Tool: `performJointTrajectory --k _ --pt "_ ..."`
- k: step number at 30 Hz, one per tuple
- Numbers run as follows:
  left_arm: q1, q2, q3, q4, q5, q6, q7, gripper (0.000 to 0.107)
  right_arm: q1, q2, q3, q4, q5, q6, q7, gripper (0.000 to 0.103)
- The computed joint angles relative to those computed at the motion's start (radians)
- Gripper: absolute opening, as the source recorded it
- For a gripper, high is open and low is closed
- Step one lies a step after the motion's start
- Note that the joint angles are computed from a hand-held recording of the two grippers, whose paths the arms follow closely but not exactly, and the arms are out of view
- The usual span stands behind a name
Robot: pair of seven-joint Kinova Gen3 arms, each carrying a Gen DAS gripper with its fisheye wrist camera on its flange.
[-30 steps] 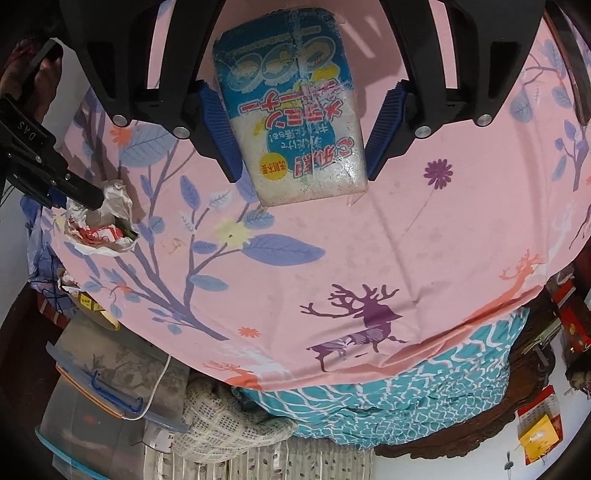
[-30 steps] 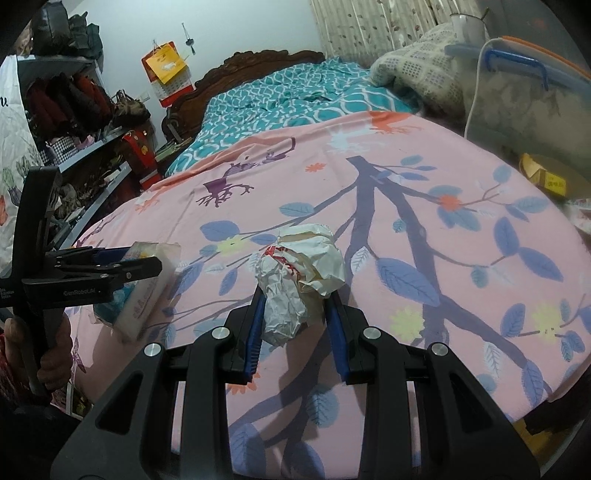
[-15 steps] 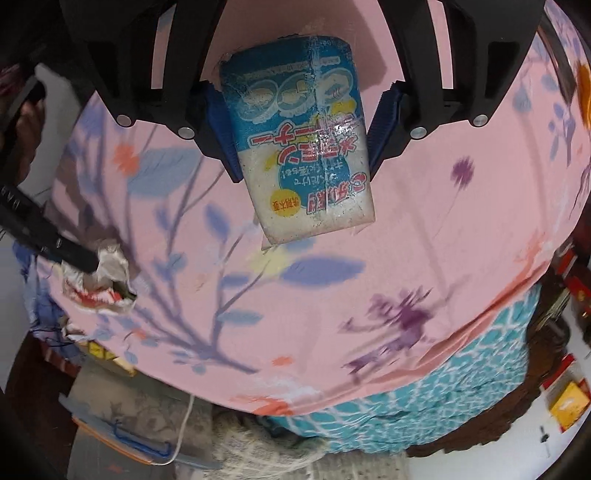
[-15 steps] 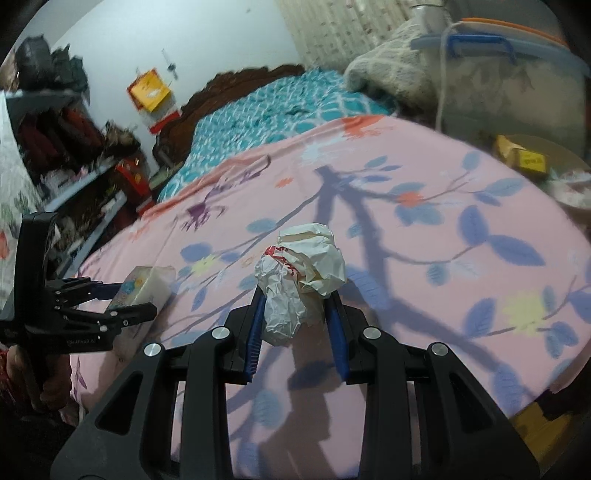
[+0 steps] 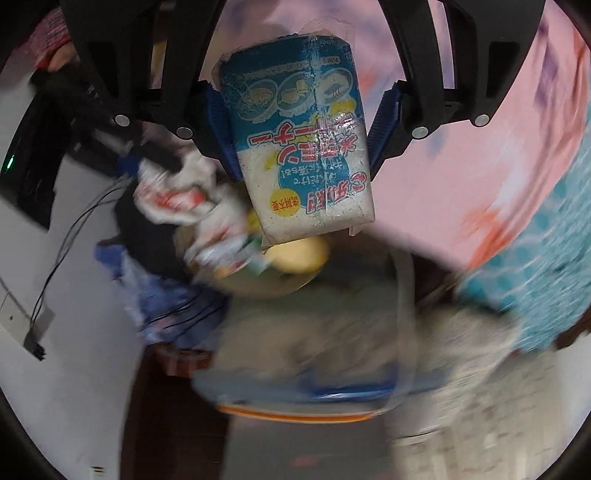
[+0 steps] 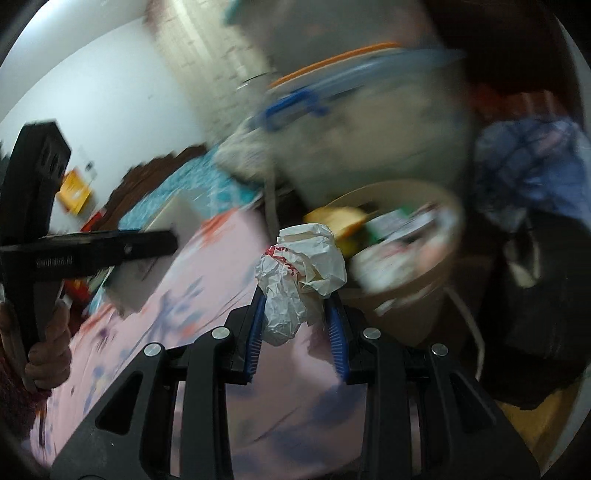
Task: Collect trash
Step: 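Carry the sponge box and tissue over the wastebasket, then open both tools to drop box and tissue into the wastebasket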
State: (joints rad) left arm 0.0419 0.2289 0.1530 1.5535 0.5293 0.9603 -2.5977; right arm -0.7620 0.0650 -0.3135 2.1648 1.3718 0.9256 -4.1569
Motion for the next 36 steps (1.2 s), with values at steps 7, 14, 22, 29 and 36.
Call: performJointTrajectory --k 7,14,22,29,36 --pt "0.250 0.278 0.046 -0.324 -0.201 0.012 0.282 0.063 0.157 -0.019 0.090 0.040 0.038 -0.164 0.019 0.034" --pt "0.346 0.447 0.033 -0.534 -0.320 0.097 0.446 0.077 0.255 0.021 0.130 0.014 0.031 -0.309 0.138 0.047" --pt "0.287 0.424 0.061 -0.535 -0.284 0.099 0.466 0.090 0.201 0.022 0.098 0.009 0.038 -0.180 0.105 0.071" --pt "0.144 0.261 0.099 -0.310 -0.149 -0.006 0.355 0.094 0.095 -0.016 0.016 0.041 0.011 0.015 -0.049 0.074" --pt "0.074 0.027 0.031 0.015 -0.073 -0.191 0.194 0.094 -0.075 0.016 -0.058 0.016 -0.088 0.234 -0.261 0.083"
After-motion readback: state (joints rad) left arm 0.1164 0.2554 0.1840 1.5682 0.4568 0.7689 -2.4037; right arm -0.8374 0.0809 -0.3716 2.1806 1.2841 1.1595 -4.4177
